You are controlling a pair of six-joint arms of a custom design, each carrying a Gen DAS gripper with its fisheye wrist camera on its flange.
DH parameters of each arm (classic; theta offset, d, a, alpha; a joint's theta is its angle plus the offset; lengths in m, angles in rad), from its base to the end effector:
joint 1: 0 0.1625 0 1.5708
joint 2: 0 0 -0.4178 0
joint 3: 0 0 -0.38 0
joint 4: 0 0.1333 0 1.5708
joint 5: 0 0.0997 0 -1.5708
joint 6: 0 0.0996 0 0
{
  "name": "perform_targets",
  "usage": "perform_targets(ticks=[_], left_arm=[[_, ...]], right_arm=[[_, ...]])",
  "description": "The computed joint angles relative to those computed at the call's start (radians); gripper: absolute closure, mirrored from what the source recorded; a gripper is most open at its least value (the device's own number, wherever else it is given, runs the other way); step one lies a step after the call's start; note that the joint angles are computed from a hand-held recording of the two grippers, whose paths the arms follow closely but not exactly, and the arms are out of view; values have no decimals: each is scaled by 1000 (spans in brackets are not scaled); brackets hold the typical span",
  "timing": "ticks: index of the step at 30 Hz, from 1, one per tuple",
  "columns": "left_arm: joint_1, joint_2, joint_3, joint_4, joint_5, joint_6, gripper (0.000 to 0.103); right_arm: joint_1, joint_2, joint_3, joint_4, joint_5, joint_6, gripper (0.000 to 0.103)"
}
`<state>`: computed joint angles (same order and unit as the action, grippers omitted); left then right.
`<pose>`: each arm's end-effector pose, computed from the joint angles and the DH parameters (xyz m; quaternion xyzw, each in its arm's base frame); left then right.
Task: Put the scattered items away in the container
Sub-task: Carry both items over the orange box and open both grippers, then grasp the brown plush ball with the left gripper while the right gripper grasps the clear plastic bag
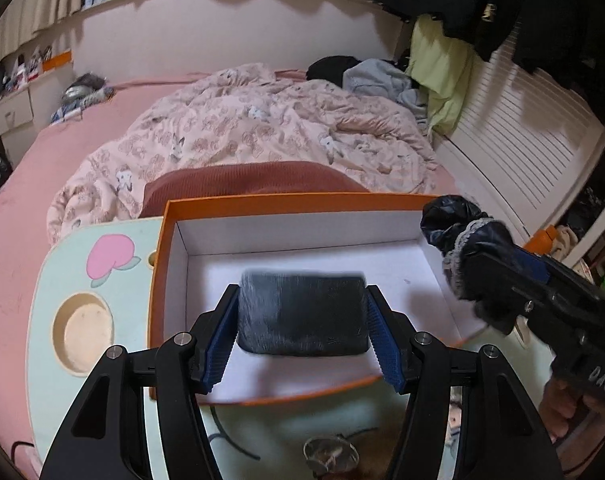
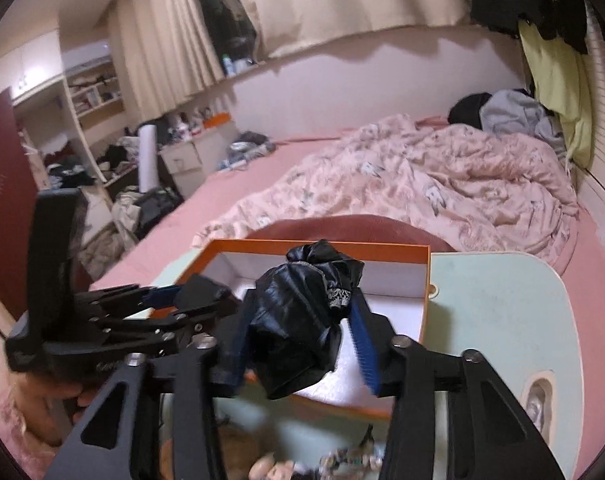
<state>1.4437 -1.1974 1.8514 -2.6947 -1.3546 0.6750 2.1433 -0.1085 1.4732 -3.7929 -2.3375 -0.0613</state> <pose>0.0790 -0.6018 0.2787 0.3543 0.8999 -0.1944 0.1636 0.3858 -0.4801 -0.1358 0.1151 -0.8499 0.4590 0.2317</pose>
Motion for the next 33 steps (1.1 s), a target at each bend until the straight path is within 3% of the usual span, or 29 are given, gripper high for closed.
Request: perform_targets(ticks=[3,17,22,26,30,33], left_arm=[[6,11,-18,7,-7,-41,33],[71,-151,65,18,-158,19,33],[96,-208,150,-23,-126,104,29],[122,-230,217,-45,-86,167,29],[159,-253,244,0,-110,178,29],[163,-262,270,-29,-101,206,29]], right_arm=[[-3,11,-15,-30,-22,21,32],[73,-41,199,-336,-68,37,29],[96,-32,260,-240,-102,128,29],[106,7,269,-151,-77,210,29],[117,46,243,-81,-56,224,30],[128,66,199,9,-100,224,32]])
